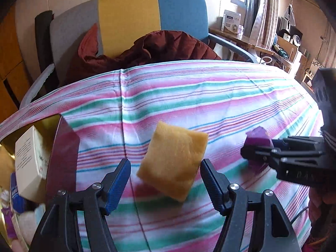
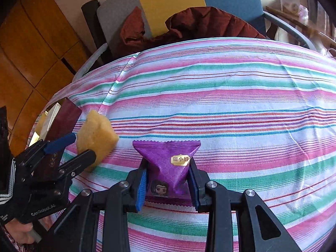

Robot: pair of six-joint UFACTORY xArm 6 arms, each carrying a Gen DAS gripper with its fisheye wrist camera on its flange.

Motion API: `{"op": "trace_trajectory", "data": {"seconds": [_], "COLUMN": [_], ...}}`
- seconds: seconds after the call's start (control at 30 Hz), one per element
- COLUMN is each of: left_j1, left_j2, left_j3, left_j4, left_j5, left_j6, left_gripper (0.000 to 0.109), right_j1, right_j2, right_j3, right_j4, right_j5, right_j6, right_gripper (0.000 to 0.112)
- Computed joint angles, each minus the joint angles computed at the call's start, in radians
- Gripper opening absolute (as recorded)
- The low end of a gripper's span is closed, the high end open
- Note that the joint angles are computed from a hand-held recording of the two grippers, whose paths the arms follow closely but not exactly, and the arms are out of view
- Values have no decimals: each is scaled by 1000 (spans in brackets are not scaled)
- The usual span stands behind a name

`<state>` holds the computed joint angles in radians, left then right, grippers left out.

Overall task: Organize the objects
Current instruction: 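Grasp the yellow sponge with left tool while right tool holds the purple packet, then carry the yellow sponge into the tray and release it with the left tool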

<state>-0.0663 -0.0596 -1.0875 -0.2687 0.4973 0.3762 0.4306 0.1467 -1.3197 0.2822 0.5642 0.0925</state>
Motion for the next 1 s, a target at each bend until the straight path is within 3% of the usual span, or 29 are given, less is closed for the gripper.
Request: {"op": "trace_trajectory", "data": {"seconds": [0.2,0.37,0.43,0.5,0.7,1.0], "left_j1": [-11,-16,-17,-9,-1,-23], "left_j2": [43,59,61,63,44,-47], "left_j3": [-24,-26,-17,-20,15,137], "left_j4": [-38,-139,-95,-147,-182,-120], "left_j5": [-21,-19,-44,-42,-75,-184], "left_j6": [75,133,83,107,105,60], "left_gripper": [70,69,62,59,56,56], "right_j1": [4,3,3,3,6,9], "right_j2": [6,7,7,7,11,13], "right_j3": [-7,-9,-9,-9,-9,-5], "right_j4": [-18,-18,-17,-18,-45,-74], "right_j5": [3,4,4,4,-5,-18], "right_j6": [12,10,10,10,17,35], "right_gripper": [35,35,35,35,35,35]}}
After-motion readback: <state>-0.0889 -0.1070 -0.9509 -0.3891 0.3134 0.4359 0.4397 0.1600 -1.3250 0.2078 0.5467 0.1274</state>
